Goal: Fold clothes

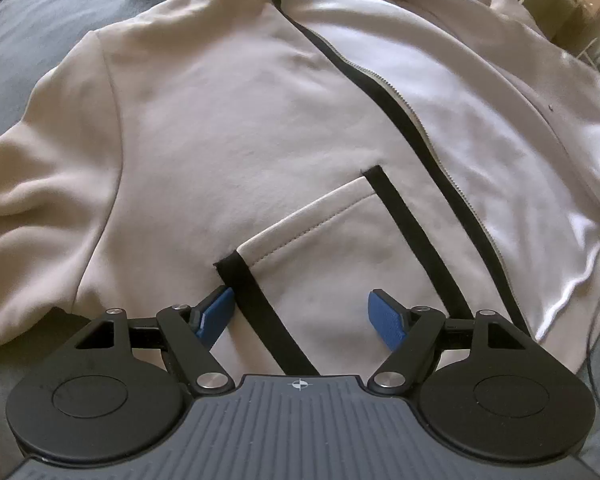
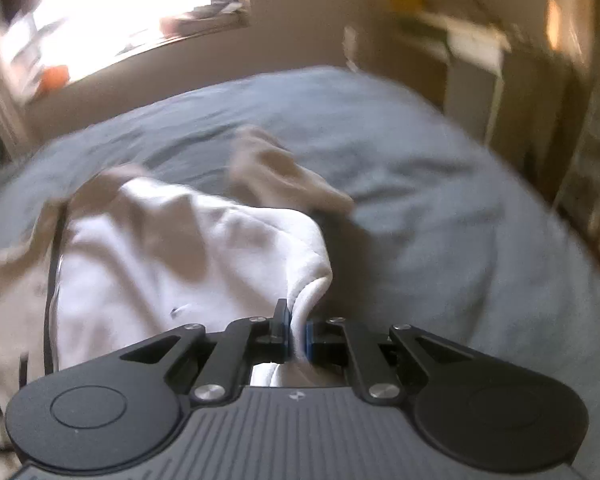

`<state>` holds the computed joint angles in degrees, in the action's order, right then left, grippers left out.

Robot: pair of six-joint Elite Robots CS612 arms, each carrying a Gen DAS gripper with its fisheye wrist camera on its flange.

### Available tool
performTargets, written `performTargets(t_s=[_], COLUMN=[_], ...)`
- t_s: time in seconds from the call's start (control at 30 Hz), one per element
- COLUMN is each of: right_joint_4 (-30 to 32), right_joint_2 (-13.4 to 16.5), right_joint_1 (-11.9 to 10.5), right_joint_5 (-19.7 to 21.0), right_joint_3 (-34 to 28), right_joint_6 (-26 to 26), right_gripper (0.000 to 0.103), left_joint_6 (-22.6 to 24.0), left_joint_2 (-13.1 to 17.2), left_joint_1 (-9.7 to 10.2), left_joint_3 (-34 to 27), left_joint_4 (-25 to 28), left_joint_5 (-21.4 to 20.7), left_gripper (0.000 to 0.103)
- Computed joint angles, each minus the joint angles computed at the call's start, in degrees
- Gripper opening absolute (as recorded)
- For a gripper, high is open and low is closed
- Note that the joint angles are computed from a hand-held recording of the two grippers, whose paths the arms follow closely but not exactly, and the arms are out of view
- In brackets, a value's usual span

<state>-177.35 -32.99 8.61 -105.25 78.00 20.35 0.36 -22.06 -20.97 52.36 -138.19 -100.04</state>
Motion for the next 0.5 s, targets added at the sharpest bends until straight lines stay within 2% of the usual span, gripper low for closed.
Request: performTargets(t_s=[0.07,0.2,0.27,0.4,0.5], right_joint_4=[1.0,1.5,3.8,9.0,10.2], right_joint_2=[0.2,2.4,3.8,6.8,7.8], right_joint_1=[2.4,6.6,8.2,10.6,11.4], right_joint_5=[-4.4,-9.1,-8.6,-7.5,-6.4], right_joint_3=[-1.2,-4.4,-6.4,-9.7,-10.5], right_joint_6=[-6.1,-21.5,-27.1,-32.8,-32.2], right_gripper=[0.007,0.007,0.007,0.011,0.022], left_joint_6=[-0.8,-1.0,-0.8,-0.5,-0.3], left_joint_2=[0.1,0.1,0.0,-0.3,-0.6], left_joint_1=[-0.10,-0.15,-0.19,-0.39,-0.56], left_joint_3=[-0.2,0.1,0.4,1.3,2.0], left_joint_4=[0.0,-0.7,-1.1,-2.2,-3.0], left_joint_5=[0.3,0.4,0.6,1.1,1.6], left_gripper=[0.075,0.075,0.075,0.075,0.075])
